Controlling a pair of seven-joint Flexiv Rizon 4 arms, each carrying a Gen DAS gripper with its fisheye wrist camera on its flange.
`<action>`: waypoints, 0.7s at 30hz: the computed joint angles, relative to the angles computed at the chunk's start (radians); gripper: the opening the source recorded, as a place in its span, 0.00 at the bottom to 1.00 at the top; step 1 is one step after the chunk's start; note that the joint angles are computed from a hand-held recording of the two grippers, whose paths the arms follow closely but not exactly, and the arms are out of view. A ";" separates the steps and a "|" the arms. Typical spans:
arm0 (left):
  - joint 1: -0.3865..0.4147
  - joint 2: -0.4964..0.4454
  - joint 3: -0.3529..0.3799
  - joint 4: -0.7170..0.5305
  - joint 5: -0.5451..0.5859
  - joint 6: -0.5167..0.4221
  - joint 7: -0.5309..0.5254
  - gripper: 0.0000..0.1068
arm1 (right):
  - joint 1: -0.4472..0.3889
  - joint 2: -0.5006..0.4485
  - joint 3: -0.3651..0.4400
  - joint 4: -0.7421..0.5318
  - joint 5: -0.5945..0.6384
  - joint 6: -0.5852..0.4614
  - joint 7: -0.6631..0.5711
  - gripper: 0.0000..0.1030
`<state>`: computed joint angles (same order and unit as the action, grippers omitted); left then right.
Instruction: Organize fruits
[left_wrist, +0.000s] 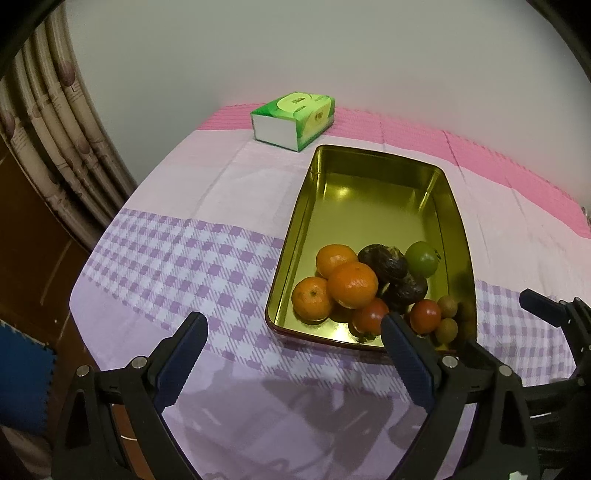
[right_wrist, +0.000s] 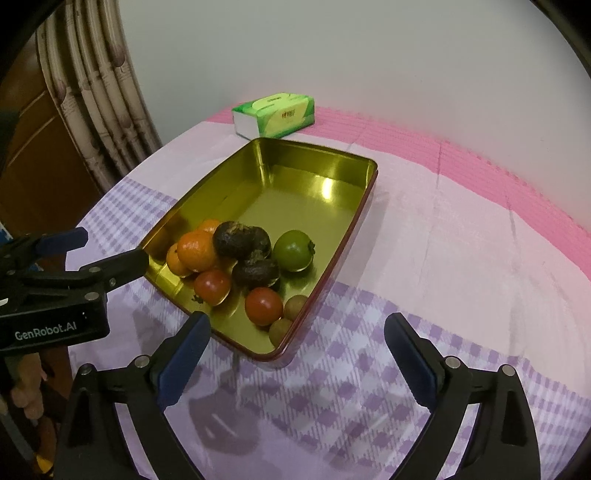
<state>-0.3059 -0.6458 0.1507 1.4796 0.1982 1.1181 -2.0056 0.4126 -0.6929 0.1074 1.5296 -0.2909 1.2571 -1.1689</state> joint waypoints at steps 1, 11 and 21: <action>0.000 0.000 -0.001 0.000 0.000 0.000 0.000 0.87 | 0.000 -0.001 0.001 -0.002 0.001 -0.007 0.000 0.93; -0.001 -0.002 -0.002 -0.003 0.000 -0.015 -0.003 0.87 | -0.007 -0.007 0.019 -0.018 0.022 -0.045 -0.014 0.93; 0.002 -0.004 -0.005 -0.010 0.004 -0.038 -0.008 0.88 | -0.007 -0.019 0.029 -0.036 0.036 -0.073 -0.031 0.93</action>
<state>-0.3041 -0.6499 0.1458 1.4694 0.2023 1.0802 -2.0136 0.4051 -0.7117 0.1367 1.4934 -0.2547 1.1837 -1.1995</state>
